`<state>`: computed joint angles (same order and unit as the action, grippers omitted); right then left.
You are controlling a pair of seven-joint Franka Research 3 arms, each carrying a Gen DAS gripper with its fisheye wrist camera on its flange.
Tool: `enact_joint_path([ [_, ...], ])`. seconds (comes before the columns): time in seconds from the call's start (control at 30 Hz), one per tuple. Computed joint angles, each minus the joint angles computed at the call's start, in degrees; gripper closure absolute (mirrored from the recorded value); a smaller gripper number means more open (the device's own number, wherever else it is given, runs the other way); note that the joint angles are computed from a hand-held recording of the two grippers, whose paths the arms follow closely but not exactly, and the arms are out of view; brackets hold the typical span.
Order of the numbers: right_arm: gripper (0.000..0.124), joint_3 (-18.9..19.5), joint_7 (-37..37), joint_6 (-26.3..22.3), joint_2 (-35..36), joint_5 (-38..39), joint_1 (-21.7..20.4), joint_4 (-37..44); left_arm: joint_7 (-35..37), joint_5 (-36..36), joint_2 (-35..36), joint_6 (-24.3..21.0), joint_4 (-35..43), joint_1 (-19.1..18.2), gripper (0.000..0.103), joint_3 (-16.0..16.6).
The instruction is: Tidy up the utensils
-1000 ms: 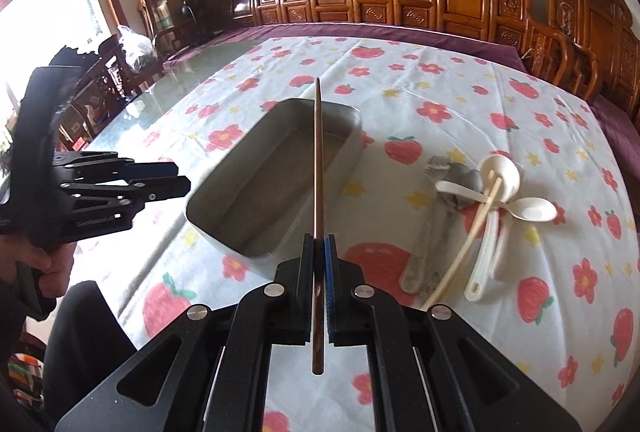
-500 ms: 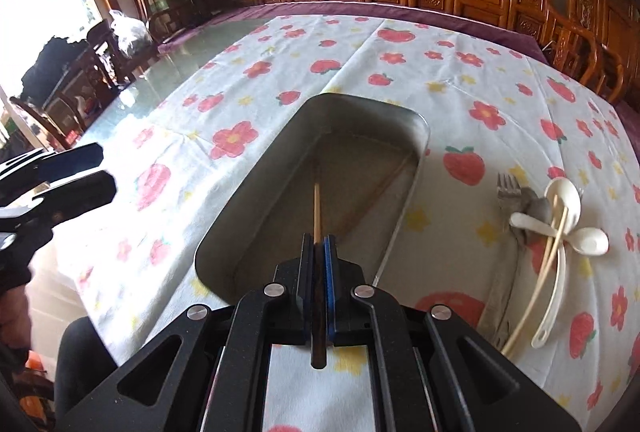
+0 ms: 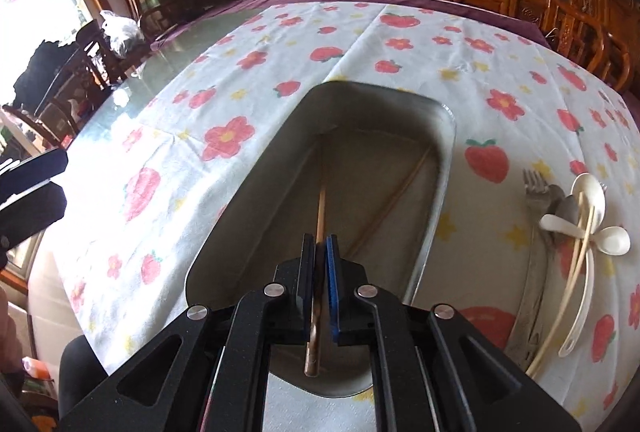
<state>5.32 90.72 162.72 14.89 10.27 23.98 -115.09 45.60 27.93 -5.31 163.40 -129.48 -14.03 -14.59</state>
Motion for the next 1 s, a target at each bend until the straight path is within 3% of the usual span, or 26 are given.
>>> enact_joint_path([
  [0.27, 0.115, 3.24, -8.90, 2.07, -1.90, 7.96, -2.77, -2.24, -1.08, 0.20, 0.93, -0.55, 0.94, -0.50, 0.033, -0.36],
  [0.47, 0.115, 3.87, -16.68, 6.92, -10.03, 17.34, -4.91, -11.11, -5.36, 3.80, 2.27, 0.25, 2.27, -1.16, 0.022, -1.15],
  [0.7, 0.114, -0.51, -17.58, 12.42, -21.85, 19.90, -5.14, -25.35, -8.89, 8.53, 5.86, 1.78, 5.57, -3.84, 0.020, -1.79],
  [0.77, 0.103, -2.16, -18.73, 14.15, -24.18, 21.52, -4.54, -28.51, -10.43, 10.22, 7.17, 2.12, 6.77, -4.84, 0.015, -1.71],
  [0.83, 0.102, -3.38, -18.76, 16.64, -25.91, 22.00, -4.34, -31.56, -12.97, 13.23, 8.87, 2.47, 8.43, -6.18, 0.014, -1.52],
  [1.0, 0.102, -14.32, -23.50, 21.32, -28.00, 28.89, 5.24, -35.52, -13.71, 14.42, 13.99, 0.54, 13.66, -9.78, 0.014, -1.23],
])
